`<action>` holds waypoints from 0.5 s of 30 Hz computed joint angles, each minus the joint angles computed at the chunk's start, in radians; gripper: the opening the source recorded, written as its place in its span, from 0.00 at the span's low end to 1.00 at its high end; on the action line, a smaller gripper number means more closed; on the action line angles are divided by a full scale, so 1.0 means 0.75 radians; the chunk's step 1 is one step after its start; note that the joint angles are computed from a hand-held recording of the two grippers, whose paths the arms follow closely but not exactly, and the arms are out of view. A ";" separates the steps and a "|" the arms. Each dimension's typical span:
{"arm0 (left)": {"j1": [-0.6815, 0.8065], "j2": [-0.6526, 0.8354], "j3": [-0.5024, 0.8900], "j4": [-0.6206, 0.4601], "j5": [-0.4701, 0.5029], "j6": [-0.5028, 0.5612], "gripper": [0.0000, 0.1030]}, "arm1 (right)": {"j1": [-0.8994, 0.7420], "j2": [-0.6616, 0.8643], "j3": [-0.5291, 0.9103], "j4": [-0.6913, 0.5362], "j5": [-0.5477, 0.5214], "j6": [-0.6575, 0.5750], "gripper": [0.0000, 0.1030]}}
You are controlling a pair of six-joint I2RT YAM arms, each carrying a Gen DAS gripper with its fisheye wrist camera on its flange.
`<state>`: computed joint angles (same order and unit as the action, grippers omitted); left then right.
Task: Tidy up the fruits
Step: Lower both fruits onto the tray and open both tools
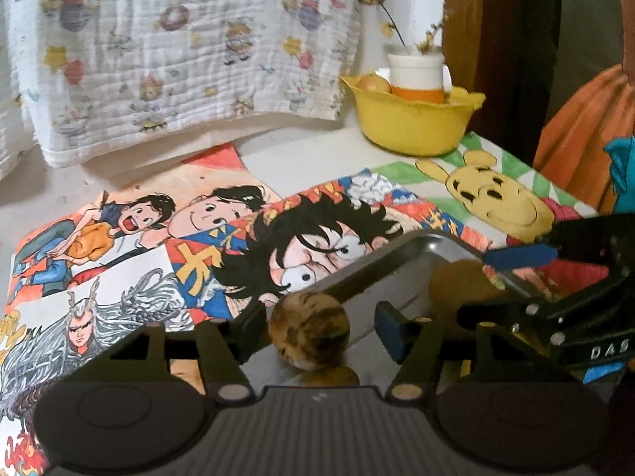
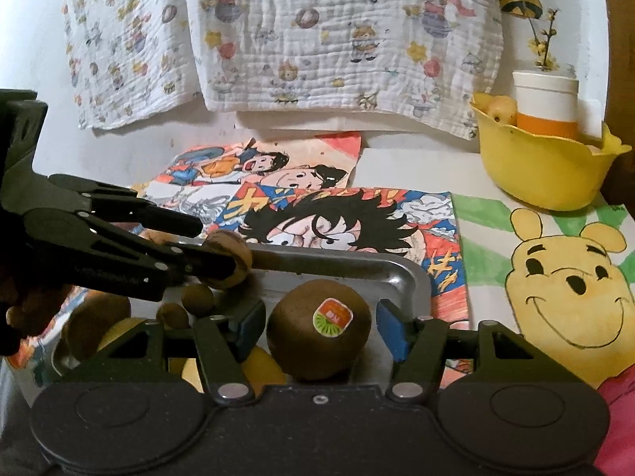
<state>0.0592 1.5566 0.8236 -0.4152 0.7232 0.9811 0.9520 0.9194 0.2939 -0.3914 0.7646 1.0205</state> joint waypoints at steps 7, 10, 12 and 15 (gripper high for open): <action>0.079 -0.044 -0.004 -0.004 0.086 -0.055 0.87 | 0.092 0.130 0.022 0.048 0.103 0.104 0.70; 0.125 -0.072 -0.014 0.001 0.127 -0.095 0.95 | 0.099 0.147 0.020 0.079 0.116 0.124 0.71; 0.156 -0.088 -0.020 0.004 0.154 -0.122 0.98 | 0.111 0.169 0.030 0.077 0.147 0.156 0.73; 0.196 -0.113 -0.034 0.019 0.180 -0.162 0.99 | 0.144 0.216 0.056 0.056 0.211 0.221 0.77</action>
